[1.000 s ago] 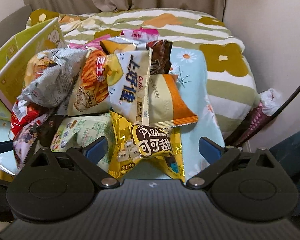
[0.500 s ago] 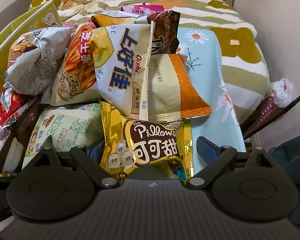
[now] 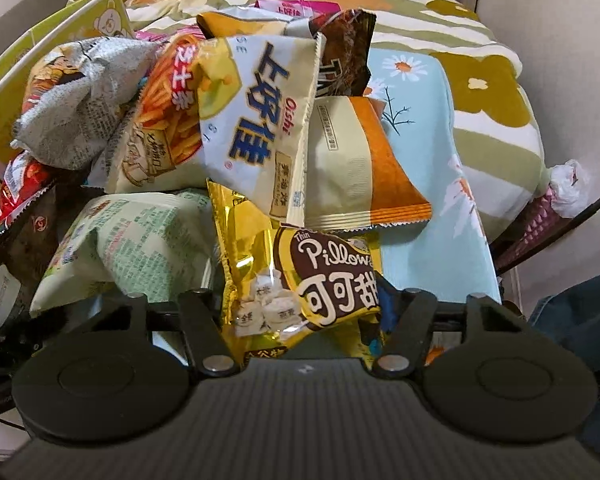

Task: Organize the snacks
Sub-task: 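Reach left tool to purple chocolate bag while right tool reaches gold Pillow bag, then grasp purple bag with left tool while right tool grasps gold Pillow bag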

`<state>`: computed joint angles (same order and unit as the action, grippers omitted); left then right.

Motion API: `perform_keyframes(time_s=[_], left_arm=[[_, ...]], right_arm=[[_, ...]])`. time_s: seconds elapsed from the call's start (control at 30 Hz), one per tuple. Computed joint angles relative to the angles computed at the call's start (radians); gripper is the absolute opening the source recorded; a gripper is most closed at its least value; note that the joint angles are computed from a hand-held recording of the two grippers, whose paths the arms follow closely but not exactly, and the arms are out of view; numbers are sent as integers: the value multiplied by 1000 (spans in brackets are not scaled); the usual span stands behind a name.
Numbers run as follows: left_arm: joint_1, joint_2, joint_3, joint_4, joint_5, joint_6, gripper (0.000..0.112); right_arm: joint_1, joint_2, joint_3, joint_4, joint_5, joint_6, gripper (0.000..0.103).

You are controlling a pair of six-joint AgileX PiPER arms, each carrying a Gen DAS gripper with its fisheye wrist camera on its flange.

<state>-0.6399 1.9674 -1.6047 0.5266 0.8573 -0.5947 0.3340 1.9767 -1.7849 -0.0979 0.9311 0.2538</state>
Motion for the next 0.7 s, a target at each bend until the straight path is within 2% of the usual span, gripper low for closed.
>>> perform_keyframes(time_s=[0.17, 0.4, 0.7], left_arm=[[4, -58, 39, -13, -12, 9, 67], [18, -162, 94, -53, -31, 45, 67], [54, -282, 92, -88, -42, 137, 67]], right_arm=[[24, -44, 26, -43, 5, 53, 77], [74, -115, 27, -111, 71, 153, 77], [186, -112, -162, -216, 222, 253, 77]])
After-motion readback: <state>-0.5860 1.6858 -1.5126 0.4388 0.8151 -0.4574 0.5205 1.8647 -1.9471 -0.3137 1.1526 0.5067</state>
